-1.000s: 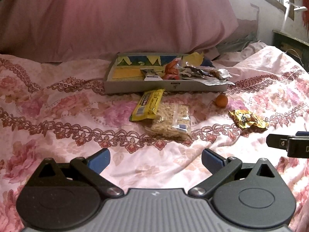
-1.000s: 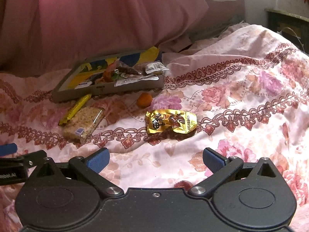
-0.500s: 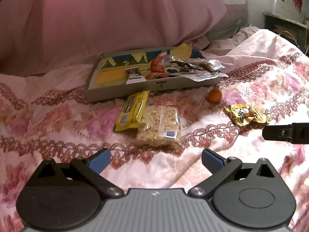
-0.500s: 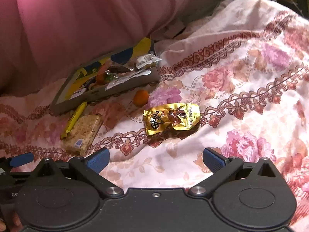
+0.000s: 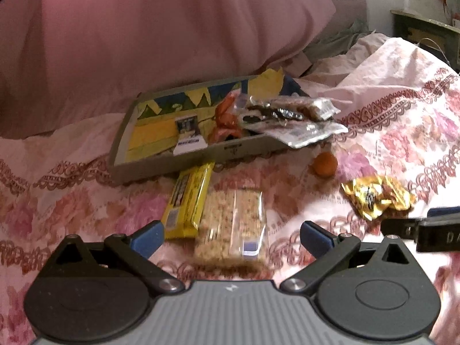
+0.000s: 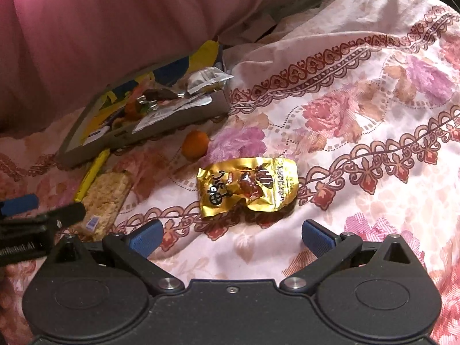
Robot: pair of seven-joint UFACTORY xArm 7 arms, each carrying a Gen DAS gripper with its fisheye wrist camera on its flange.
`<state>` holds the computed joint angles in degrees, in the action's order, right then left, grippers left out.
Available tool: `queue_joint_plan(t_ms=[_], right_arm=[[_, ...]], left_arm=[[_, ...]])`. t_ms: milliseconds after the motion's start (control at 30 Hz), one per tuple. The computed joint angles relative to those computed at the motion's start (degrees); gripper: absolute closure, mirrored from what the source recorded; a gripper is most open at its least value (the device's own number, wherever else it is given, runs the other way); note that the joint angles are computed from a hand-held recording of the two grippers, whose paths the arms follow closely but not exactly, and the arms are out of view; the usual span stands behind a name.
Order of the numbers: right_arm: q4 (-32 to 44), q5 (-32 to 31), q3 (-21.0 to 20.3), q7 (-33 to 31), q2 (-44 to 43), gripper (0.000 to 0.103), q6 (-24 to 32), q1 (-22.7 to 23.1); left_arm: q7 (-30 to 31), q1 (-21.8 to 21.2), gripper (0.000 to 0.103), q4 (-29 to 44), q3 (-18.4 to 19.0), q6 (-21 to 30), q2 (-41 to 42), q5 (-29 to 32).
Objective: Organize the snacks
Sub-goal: 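Close the right gripper on the gold candy packet while the left approaches the orange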
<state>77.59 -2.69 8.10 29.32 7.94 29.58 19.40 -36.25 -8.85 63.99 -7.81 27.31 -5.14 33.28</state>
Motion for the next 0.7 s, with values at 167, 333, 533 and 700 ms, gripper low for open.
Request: queue_joint_plan(t_ms=[167,333,533,700], right_arm=[[1.4,2.0,0.1,-1.5,1.6,0.001,0.4,-0.4],[3.1,2.6,0.0,-3.3,3.5,0.001,-0.9,-0.6],[5.3,2.1,-0.7,-5.3,6.1,0.006,-2.4,-0.7],[6.2,-1.5,-2.3,-3.9,7.3,0.023,-3.3,0.1]], left_arm=[[0.7,-0.5,0.000,4.0,0.5,0.1,3.3,0.4],[0.5,-1.8,0.000,7.0,1.6,0.4,6.3,0.6],[0.4,-3.4,0.000,9.9,3.0,1.2,9.5,-0.9],[0.4,-4.5,0.000,11.4,3.9,1.3,11.2,-1.2]])
